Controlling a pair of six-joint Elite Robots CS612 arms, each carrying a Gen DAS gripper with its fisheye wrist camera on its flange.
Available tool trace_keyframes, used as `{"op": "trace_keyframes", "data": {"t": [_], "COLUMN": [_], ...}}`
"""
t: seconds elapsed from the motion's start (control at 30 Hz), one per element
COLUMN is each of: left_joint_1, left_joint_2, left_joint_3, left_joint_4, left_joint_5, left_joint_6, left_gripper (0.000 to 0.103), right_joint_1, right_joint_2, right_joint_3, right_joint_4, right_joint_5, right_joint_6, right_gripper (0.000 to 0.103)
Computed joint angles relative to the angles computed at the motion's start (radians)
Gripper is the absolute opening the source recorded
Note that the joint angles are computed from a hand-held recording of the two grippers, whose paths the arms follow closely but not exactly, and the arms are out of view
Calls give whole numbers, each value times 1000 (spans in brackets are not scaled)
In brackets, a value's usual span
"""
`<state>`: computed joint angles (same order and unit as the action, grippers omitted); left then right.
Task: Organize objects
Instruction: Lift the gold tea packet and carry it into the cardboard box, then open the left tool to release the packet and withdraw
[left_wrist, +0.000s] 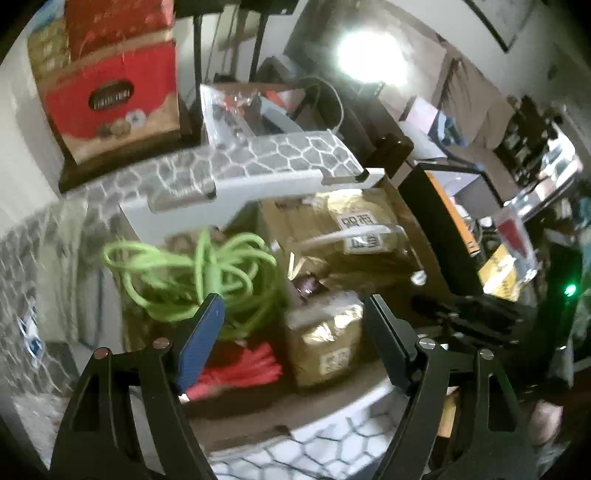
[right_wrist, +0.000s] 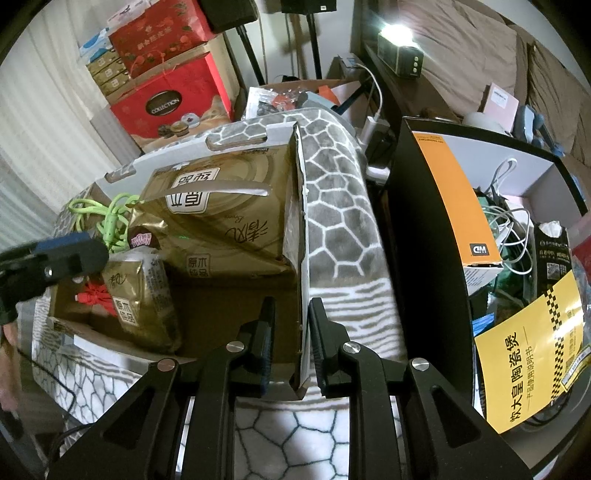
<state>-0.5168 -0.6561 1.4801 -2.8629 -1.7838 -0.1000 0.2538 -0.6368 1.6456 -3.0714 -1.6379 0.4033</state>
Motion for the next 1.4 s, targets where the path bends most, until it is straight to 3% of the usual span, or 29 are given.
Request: {"op": "trace_keyframes", "data": {"t": [0.17, 0.27, 0.33, 0.6, 0.93, 1.4], "left_joint_1": [7, 5, 4, 6, 23, -1], "left_joint_2": [15, 18, 19, 10, -31, -11], "left_joint_3": [-16, -11, -10, 0, 53, 26], "left_joint_4": [17, -3, -3, 26, 88, 163], "left_joint_5": [-85, -111, -130, -76, -66, -119], "left_joint_6": [78, 115, 142, 164, 256, 251], "left_gripper": [70, 59, 41, 20, 11, 7], "right_joint_1": [0, 0, 0, -1, -1, -1], "right_joint_2": [0, 0, 0, 0, -1, -1], "right_joint_3": [0, 0, 1, 1, 2, 3], "right_joint_4": [0, 0, 1, 0, 0, 0], "right_joint_5": [0, 1, 0, 1, 0, -4], "right_joint_6": [-1, 0, -1, 0, -2, -2], "right_gripper": [19, 19, 19, 19, 21, 22]}}
